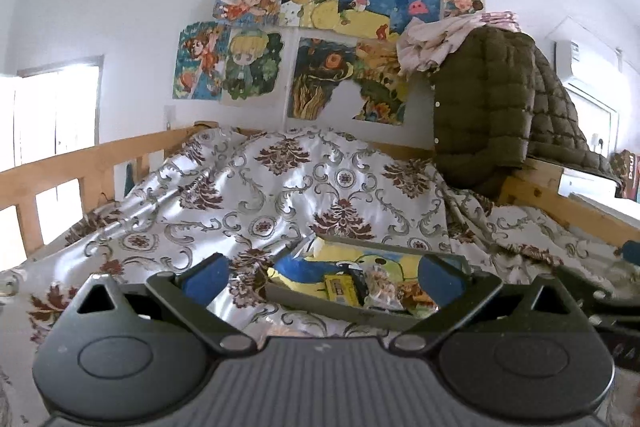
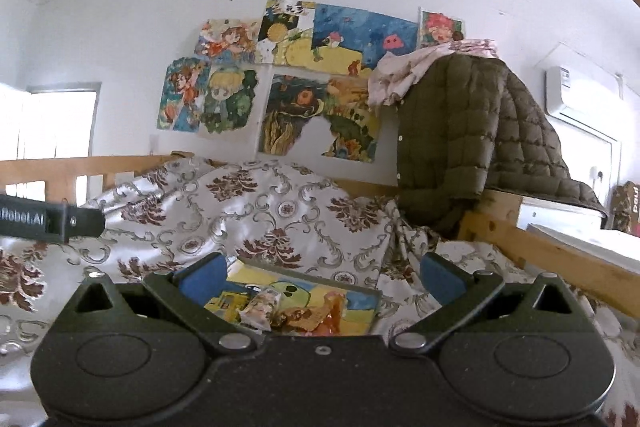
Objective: Organize snacks
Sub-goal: 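Withdraw both tools from the tray toward the remaining snacks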
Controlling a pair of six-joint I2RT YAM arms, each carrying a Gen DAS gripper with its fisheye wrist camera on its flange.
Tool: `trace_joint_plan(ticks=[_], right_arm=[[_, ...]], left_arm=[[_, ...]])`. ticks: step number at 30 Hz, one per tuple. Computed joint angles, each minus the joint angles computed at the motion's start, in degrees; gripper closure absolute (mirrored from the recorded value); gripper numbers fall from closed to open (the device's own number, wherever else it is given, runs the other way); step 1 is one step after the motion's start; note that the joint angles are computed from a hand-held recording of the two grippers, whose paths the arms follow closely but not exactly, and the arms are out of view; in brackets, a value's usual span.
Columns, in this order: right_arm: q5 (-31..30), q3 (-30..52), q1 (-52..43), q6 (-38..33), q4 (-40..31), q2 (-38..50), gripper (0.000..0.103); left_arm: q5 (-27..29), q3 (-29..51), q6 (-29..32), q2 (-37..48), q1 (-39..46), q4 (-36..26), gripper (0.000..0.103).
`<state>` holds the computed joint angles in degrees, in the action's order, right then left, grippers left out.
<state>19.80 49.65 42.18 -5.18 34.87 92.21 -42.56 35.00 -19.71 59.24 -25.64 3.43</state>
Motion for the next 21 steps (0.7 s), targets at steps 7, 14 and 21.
trace_joint_plan(ticks=[7,14,21], right_arm=[[3.86,-6.95,3.54,2.01,-3.88,-7.51,0.001],[7.35,-8.44,6.37,9.19,-14.82,-11.75,0.001],[9.57,-6.2,9.34,9.28,-20.23,-9.09,0.001]], left_arm=[[-8.31,-4.63,-3.31,-7.75,-7.98,-7.44,0.0],[-13.16,-7.72,-10.76,-11.61,-14.14,-18.39,0.0],[-9.24,-7.31,-22.74,-11.67,-12.68,-29.86,0.0]])
